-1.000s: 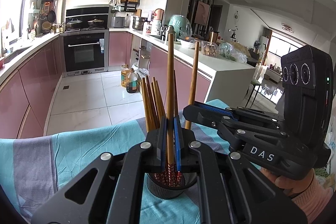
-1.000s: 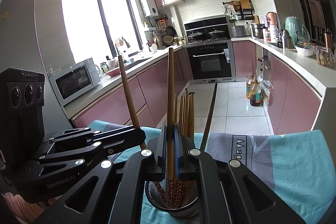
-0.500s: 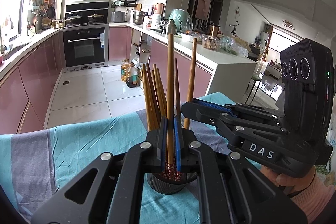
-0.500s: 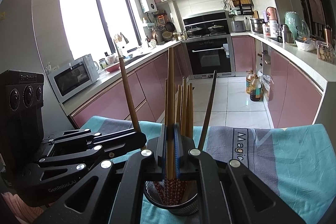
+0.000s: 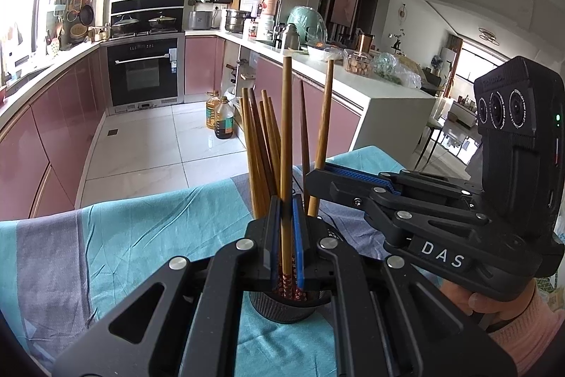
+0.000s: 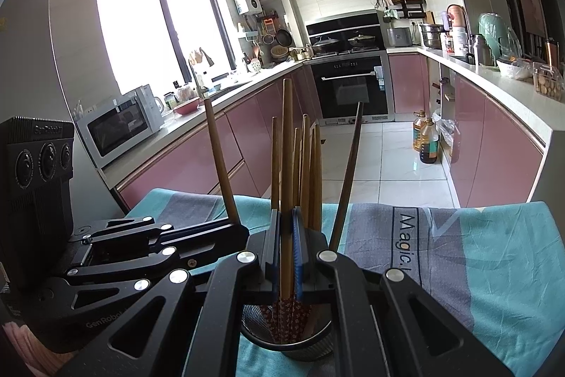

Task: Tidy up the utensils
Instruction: 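Lower the left tool's chopstick into the cup while the right tool lowers its own, then open both tools to release the chopsticks in the cup and withdraw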

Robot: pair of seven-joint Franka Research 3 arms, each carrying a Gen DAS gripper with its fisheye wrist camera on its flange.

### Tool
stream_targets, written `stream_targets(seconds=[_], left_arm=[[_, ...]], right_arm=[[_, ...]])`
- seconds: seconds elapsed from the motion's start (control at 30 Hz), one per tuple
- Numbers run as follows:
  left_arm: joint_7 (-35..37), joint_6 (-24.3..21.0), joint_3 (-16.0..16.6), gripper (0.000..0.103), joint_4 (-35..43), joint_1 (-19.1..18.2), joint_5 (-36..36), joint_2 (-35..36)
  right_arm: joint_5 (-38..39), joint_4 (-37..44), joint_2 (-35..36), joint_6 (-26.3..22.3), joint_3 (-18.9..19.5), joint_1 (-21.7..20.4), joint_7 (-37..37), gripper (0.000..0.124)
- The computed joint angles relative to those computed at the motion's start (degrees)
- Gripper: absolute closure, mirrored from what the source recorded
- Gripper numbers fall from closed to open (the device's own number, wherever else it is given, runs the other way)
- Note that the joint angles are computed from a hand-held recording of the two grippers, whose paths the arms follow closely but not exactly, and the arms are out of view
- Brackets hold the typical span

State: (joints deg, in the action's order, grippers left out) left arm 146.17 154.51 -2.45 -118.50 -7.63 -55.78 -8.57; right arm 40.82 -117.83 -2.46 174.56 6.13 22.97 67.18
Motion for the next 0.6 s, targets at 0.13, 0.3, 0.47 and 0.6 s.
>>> stream_targets(seconds=[0.13,0.3,0.47,0.6], left_arm=[[-1.2,0.2,-0.3,0.096,0.6,0.3,1.1,1.0],[-1.3,0.7,-0.7,0.095,0.9,0.7,1.3,2.0],[-1.9,0.5,-1.2,0.095,2.7,1.7,2.0,3.7],[-2.0,0.4,-1.8,0.095,2.8,2.4,2.3,4.2]], right_arm=[[-0.5,0.3,0.4,-1.1,-0.1,-0.3,0.5,0.118],[-2.2,0.8,1.2,-1.6,0.1,-0.8,2.4,0.118],[-2.9,1.1,1.5,-1.7,0.3,-1.0,3.0,0.118],[-3.5,1.2,1.7,-1.7,0.3,-1.2,4.0,0.118]])
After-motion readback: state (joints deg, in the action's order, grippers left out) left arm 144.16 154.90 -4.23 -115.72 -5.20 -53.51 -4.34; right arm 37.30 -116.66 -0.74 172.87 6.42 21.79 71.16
